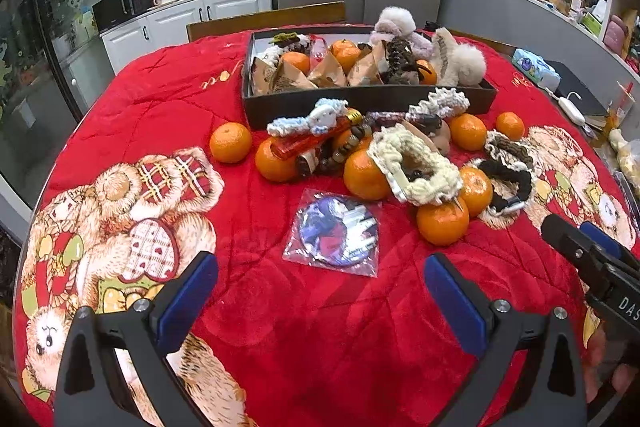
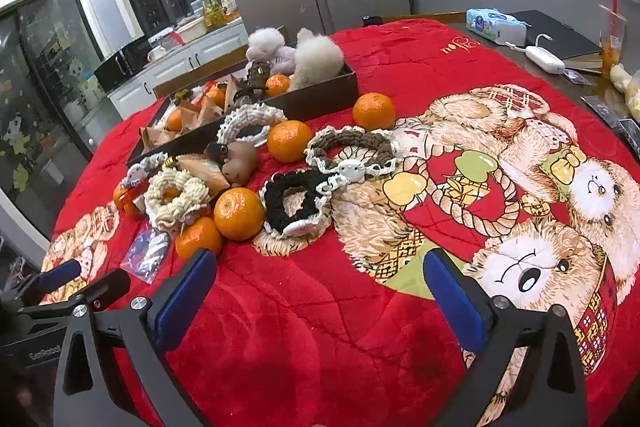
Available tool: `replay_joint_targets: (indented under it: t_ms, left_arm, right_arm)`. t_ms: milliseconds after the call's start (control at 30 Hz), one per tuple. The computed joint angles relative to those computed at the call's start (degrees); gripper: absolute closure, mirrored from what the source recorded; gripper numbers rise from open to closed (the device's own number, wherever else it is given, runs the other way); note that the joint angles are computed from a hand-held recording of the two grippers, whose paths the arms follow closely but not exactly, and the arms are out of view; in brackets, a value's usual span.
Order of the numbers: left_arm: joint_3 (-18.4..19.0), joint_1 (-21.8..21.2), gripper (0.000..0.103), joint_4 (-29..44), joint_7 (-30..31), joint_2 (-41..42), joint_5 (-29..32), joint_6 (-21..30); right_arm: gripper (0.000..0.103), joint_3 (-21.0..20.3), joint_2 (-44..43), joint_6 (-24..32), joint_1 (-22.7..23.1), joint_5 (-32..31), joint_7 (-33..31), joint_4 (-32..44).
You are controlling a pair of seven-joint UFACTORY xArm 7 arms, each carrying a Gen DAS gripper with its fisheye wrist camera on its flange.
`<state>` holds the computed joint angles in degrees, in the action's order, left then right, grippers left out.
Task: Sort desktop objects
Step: 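Move both tools toward the loose items in front of the box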
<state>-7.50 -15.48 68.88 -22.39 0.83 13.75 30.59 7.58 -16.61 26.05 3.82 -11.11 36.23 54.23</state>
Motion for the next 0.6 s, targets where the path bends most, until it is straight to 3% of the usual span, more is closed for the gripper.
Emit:
replay_joint_targets:
  t_ms: [267, 367, 600]
  left_arm:
    - [0.29, -0.21, 0.000, 3.51, 2.56, 2.85, -0.63, 1.42]
    - [0.14, -0.36, 0.000, 5.09, 5.13, 4.63, -3.56, 2.12]
    - [0.44, -0.68, 0.000, 7.15, 9.25, 7.84, -7.07, 2.15]
  right_arm:
    - [0.000, 1.08, 0.79, -5.39, -2.45, -5.73, 1.71, -0.33]
    - [0.000, 1.63, 1.70, -4.56, -3.03, -7.92, 1.49, 0.81]
    - [0.000, -0.11, 4.35, -1.67, -1.96, -6.44, 1.08, 3.23]
